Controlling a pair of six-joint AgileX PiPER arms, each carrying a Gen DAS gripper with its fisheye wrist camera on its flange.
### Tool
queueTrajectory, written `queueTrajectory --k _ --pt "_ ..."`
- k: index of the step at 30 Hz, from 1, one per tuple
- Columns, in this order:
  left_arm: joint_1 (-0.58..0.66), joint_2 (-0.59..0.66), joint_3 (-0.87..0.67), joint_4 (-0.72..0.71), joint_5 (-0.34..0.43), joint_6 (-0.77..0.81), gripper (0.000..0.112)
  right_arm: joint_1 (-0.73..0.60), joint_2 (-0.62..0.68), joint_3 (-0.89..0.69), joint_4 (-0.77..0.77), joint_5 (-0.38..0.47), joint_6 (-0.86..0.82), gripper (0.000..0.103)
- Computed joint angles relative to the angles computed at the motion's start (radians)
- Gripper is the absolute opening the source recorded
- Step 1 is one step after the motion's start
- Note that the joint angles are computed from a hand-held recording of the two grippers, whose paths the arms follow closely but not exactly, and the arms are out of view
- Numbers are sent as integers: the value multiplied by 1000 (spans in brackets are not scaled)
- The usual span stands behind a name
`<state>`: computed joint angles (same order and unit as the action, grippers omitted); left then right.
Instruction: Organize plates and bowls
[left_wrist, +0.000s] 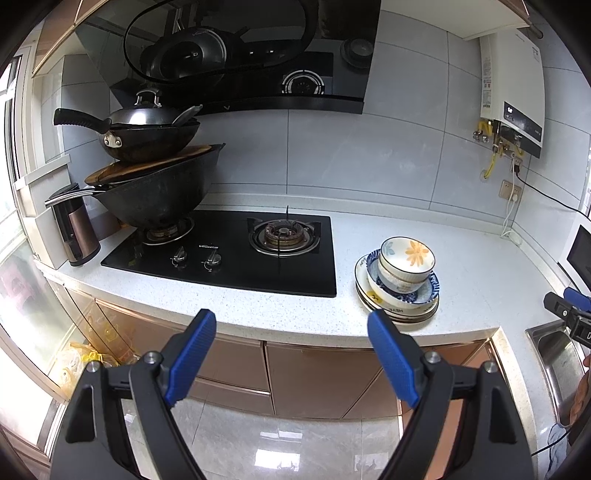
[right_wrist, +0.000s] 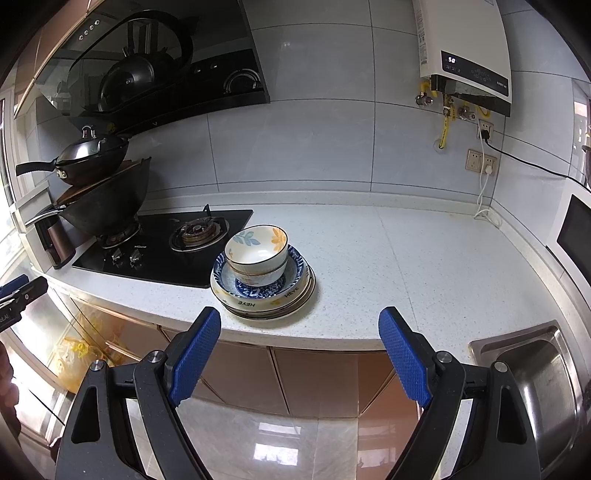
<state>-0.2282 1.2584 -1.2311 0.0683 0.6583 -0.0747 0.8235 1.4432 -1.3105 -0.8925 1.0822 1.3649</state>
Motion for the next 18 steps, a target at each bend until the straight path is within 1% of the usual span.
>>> queueTrajectory --k 18 --pt "-12 17 -16 7 3 3 84 -14 -11 12 3 -9 -6 84"
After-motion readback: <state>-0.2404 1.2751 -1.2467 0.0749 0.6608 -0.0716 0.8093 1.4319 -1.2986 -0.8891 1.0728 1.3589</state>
